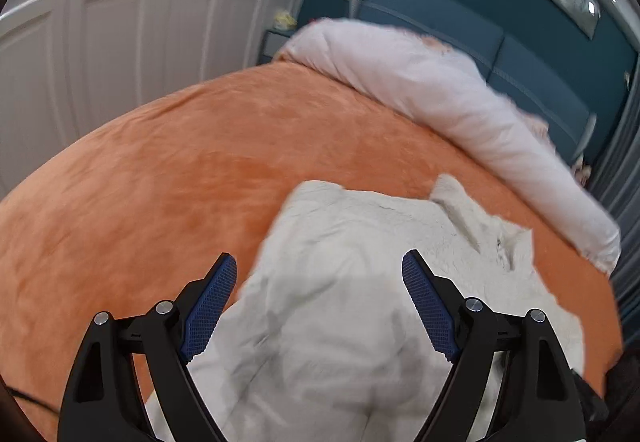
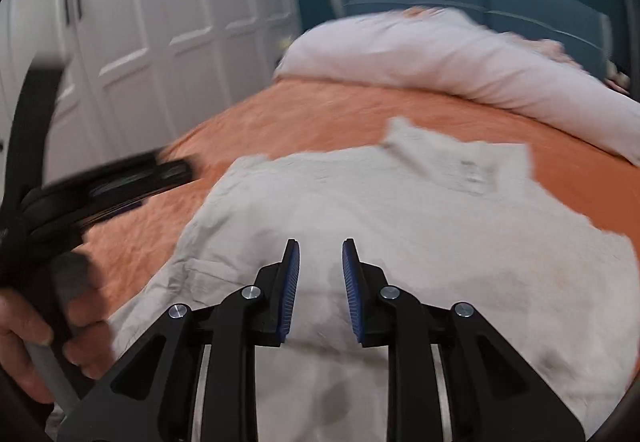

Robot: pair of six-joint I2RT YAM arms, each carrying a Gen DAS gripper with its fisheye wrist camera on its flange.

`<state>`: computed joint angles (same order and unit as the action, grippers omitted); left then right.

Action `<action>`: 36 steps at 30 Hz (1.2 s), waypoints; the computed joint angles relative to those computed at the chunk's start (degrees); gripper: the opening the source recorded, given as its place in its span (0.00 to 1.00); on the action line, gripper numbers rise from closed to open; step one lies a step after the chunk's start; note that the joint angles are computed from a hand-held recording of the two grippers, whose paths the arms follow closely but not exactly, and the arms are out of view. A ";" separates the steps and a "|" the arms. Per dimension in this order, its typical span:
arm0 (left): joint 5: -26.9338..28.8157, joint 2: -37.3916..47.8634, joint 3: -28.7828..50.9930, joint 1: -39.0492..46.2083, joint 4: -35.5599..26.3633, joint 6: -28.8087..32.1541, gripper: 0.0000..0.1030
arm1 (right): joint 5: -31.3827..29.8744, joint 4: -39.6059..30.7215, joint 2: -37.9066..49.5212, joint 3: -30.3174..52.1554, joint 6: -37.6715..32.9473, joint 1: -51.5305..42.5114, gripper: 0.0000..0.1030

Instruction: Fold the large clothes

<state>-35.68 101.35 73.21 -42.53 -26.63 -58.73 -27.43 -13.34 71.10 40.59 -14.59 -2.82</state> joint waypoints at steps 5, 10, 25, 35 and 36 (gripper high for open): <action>3.69 15.66 10.04 4.21 -4.59 4.48 0.80 | 5.00 4.24 9.52 0.84 -2.40 -2.07 0.15; 9.66 9.61 -7.36 7.71 14.28 2.51 0.88 | -1.79 6.46 16.17 2.41 -5.08 -23.26 0.00; 11.15 -28.35 -32.99 -12.01 -6.53 -16.08 0.83 | -22.41 -52.28 17.94 19.16 -65.31 -81.50 0.50; 6.00 -29.20 -34.07 -50.88 -20.36 -59.29 0.83 | -2.80 -67.81 41.48 37.58 -84.47 -105.36 0.71; 6.00 -27.39 -32.40 -51.65 -21.50 -59.96 0.83 | -1.33 -68.55 43.02 38.03 -82.76 -105.27 0.71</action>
<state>-29.68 73.96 40.82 -94.18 -48.13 -118.69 -28.76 -81.89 114.12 78.62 -97.35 -108.09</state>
